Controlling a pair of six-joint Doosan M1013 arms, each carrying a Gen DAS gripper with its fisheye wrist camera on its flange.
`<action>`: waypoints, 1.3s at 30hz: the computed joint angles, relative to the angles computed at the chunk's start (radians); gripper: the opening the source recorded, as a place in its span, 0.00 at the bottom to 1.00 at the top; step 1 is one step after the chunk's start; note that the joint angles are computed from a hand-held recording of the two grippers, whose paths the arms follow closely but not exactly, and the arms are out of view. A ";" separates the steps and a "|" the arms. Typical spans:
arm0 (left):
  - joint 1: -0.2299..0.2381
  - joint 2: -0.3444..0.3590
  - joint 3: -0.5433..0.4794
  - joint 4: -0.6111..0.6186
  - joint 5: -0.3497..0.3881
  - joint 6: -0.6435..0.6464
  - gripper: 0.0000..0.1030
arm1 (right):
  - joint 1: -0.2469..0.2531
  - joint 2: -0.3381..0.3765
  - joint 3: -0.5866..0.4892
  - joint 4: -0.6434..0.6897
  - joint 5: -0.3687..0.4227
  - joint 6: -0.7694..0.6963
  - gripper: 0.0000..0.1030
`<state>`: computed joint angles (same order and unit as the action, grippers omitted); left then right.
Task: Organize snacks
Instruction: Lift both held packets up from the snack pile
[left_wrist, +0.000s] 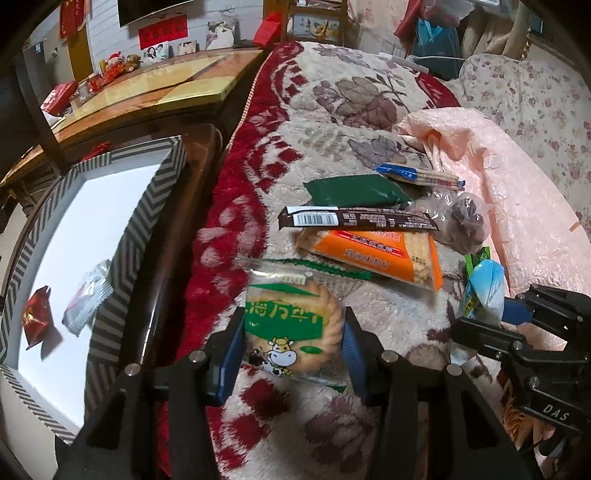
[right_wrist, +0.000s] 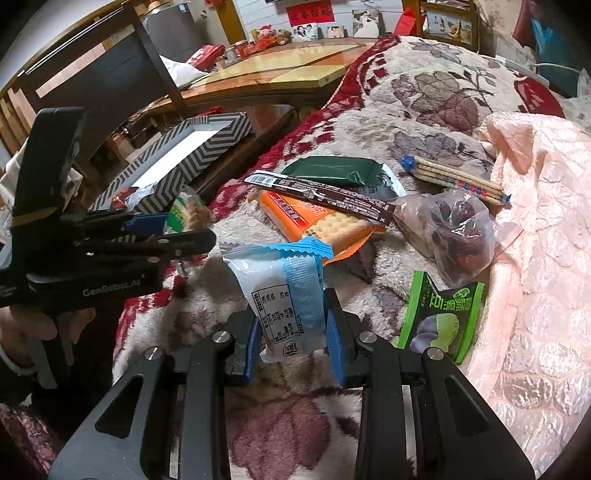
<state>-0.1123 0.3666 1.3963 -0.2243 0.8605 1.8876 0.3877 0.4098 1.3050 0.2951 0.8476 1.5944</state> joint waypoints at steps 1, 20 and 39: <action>-0.001 -0.002 0.004 0.003 -0.005 -0.003 0.50 | 0.003 0.000 -0.001 -0.015 0.003 0.013 0.29; -0.004 -0.015 0.044 0.012 -0.023 -0.002 0.50 | 0.023 0.002 0.002 -0.095 0.026 0.113 0.29; -0.006 -0.045 0.075 0.022 -0.092 -0.008 0.50 | 0.042 -0.007 -0.002 -0.192 0.024 0.247 0.29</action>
<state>-0.1181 0.3214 1.4715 -0.2020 0.7683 1.8795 0.4300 0.4027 1.3031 0.1027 0.8716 1.8417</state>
